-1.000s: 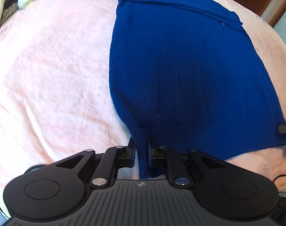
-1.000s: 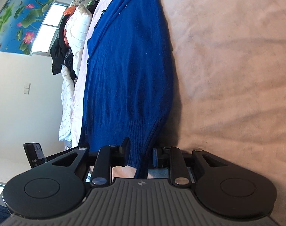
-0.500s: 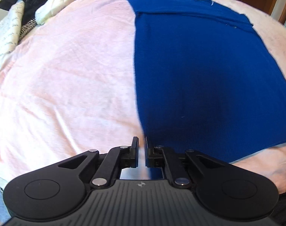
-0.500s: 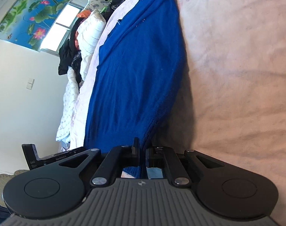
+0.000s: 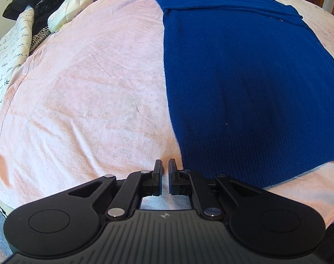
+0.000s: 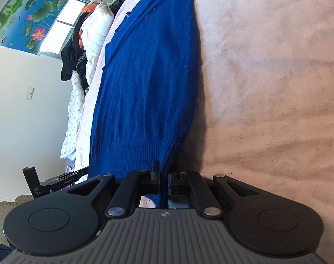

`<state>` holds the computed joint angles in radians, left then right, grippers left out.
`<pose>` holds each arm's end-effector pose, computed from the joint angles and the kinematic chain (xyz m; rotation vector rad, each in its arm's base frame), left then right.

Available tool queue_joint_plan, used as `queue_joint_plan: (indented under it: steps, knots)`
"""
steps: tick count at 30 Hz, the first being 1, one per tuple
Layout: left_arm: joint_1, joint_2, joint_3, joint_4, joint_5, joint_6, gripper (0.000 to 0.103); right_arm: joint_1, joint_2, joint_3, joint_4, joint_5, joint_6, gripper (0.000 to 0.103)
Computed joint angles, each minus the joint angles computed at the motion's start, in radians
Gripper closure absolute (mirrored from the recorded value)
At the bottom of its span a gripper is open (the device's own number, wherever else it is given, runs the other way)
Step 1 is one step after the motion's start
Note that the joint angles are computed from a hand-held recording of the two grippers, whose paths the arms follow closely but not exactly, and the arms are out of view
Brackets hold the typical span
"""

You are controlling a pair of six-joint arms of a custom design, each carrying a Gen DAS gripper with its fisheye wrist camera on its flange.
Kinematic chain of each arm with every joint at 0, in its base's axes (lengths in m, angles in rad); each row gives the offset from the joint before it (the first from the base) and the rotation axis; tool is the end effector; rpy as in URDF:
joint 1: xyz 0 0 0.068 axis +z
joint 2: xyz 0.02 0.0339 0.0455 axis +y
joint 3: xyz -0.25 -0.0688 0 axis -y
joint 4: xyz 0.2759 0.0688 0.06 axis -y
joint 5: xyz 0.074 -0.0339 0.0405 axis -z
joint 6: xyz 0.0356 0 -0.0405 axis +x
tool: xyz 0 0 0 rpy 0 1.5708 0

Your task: Fold small clothes

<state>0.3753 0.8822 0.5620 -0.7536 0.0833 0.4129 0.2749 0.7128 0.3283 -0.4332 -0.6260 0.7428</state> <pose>0.1817 0.0684 0.1804 0.0778 2.6462 0.1561 0.1671 0.0688 0.1541 0.2704 2.5255 1.1974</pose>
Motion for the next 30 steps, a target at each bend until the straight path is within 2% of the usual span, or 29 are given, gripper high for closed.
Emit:
queue_joint_plan:
  steps: [6,12,14,17,19,21,28,30]
  knots:
    - [0.024,0.006,0.002,-0.001,0.021,-0.003,0.098,-0.017,-0.031,-0.037,0.027,-0.022,0.042,0.090]
    - [0.025,0.029,0.009,0.009,0.023,-0.010,0.098,-0.034,-0.010,-0.033,0.033,-0.040,0.029,0.091]
    - [0.077,0.084,0.053,-0.029,0.095,-0.016,0.098,-0.038,-0.007,-0.034,0.036,-0.044,0.029,0.091]
    - [0.270,0.317,0.214,-0.205,0.387,0.017,0.098,-0.042,-0.004,-0.035,0.039,-0.050,0.030,0.091]
    - [0.348,0.456,0.294,-0.314,0.499,0.075,0.098,-0.043,-0.006,-0.037,0.041,-0.051,0.033,0.090]
    - [0.377,0.531,0.325,-0.358,0.527,0.097,0.098,-0.050,-0.006,-0.044,0.050,-0.061,0.036,0.090]
    - [0.380,0.597,0.335,-0.345,0.552,0.071,0.096,-0.069,-0.008,-0.058,0.065,-0.085,0.036,0.089]
    - [0.393,0.635,0.366,-0.372,0.567,0.086,0.096,-0.084,0.002,-0.058,0.067,-0.102,0.027,0.088]
